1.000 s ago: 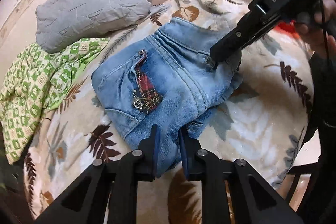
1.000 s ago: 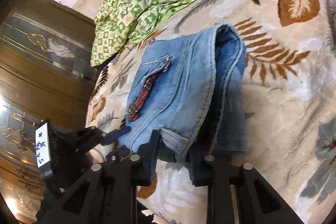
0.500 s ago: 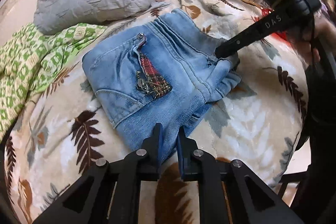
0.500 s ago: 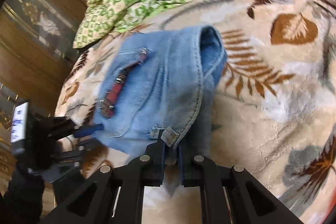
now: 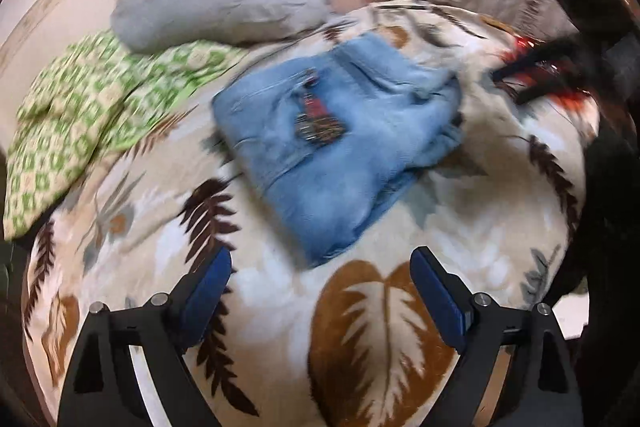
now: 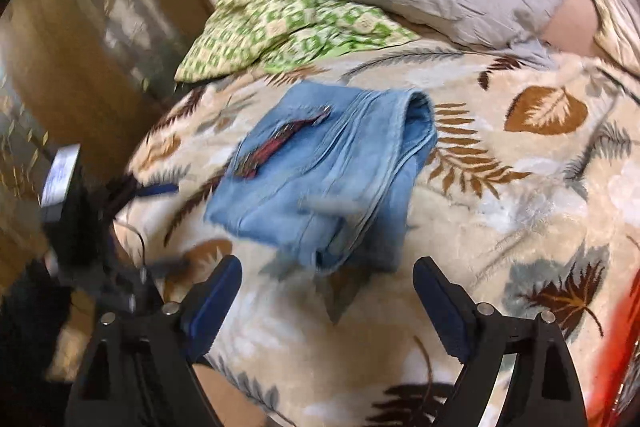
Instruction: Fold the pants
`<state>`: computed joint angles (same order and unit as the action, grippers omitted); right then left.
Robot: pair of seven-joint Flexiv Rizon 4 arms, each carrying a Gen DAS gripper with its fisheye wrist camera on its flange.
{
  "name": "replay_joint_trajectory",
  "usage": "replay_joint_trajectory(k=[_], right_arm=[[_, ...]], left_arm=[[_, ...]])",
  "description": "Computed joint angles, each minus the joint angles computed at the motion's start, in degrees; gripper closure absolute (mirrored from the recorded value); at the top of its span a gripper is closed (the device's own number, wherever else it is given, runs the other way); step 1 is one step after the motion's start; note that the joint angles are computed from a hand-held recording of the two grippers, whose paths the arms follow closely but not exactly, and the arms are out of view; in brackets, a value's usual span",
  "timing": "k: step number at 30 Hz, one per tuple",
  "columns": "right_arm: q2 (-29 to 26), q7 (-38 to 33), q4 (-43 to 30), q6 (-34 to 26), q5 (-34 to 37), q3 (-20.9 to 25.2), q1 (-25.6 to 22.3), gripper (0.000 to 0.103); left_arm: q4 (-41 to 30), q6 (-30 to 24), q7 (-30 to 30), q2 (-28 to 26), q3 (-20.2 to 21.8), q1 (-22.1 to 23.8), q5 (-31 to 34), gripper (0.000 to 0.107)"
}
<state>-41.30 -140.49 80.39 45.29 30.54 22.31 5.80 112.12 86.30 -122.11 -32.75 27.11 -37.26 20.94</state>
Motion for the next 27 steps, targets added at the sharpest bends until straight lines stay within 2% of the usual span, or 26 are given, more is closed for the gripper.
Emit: replay_joint_trajectory(k=[1,3,5,7,9,10,11,12,13,14,16,21,23,25,27], right_arm=[[0.2,-1.7,1.0,0.5,-0.4,0.2,0.0,0.016],[0.8,-4.3,4.1,5.1,-2.1,-0.2,2.0,0.025],[0.4,-6.5,6.1,9.6,-3.4,0.1,3.4,0.034],[-0.5,-7.0,7.0,14.3,-4.6,0.4,4.7,0.037],[-1.7,-6.0,6.3,14.7,-5.9,1.1,4.6,0.04],[-2.3,-5.5,5.9,14.6,-6.2,1.6,4.4,0.045],[-2.9,-5.4,5.3,14.5,-6.6,2.2,4.1,0.058],[-3.4,-5.2,4.9,14.6,-6.9,2.5,4.0,0.065],[-3.7,-4.8,4.7,14.6,-7.5,2.5,4.0,0.077],[-4.1,-4.3,4.2,13.8,-8.1,2.6,4.0,0.092],[-4.6,-3.5,3.5,11.8,-8.8,2.9,3.6,0.092],[-4.1,-3.8,4.1,12.5,-9.0,3.4,2.9,0.093],[-3.8,-3.0,4.6,14.6,-9.5,2.3,3.5,0.096],[-4.4,-1.3,4.4,14.9,-10.7,1.4,3.8,0.096],[-5.5,1.3,3.5,14.1,-11.0,0.9,3.7,0.097]], left_arm=[[0.2,0.3,-0.2,-0.1,-1.0,1.2,-0.8,0.016],[0.6,1.8,0.2,-0.9,-4.7,5.1,-3.8,0.016],[0.7,4.5,-0.6,-2.3,-5.1,5.9,-6.4,0.016],[1.2,8.4,-1.0,-3.7,-7.3,8.2,-9.1,0.016],[1.2,10.5,-0.8,-5.0,-8.8,9.6,-11.3,0.016],[1.1,11.2,-0.5,-5.7,-10.0,10.7,-12.4,0.016],[1.2,12.1,-0.2,-6.2,-11.6,12.2,-13.4,0.019],[1.5,13.1,0.4,-6.7,-14.1,14.3,-14.1,0.024],[1.6,13.3,1.4,-7.0,-16.9,16.7,-14.6,0.054],[1.7,12.6,2.2,-7.3,-19.7,19.1,-14.9,0.063],[2.4,14.4,3.6,-7.5,-21.1,20.2,-16.2,0.065],[3.9,16.3,7.0,-7.5,-24.4,22.8,-18.8,0.067],[4.7,17.2,8.1,-7.7,-26.1,24.4,-19.8,0.072],[5.6,18.6,9.1,-8.1,-28.1,26.3,-20.6,0.073],[5.7,18.5,10.5,-8.1,-27.1,24.9,-22.4,0.074]])
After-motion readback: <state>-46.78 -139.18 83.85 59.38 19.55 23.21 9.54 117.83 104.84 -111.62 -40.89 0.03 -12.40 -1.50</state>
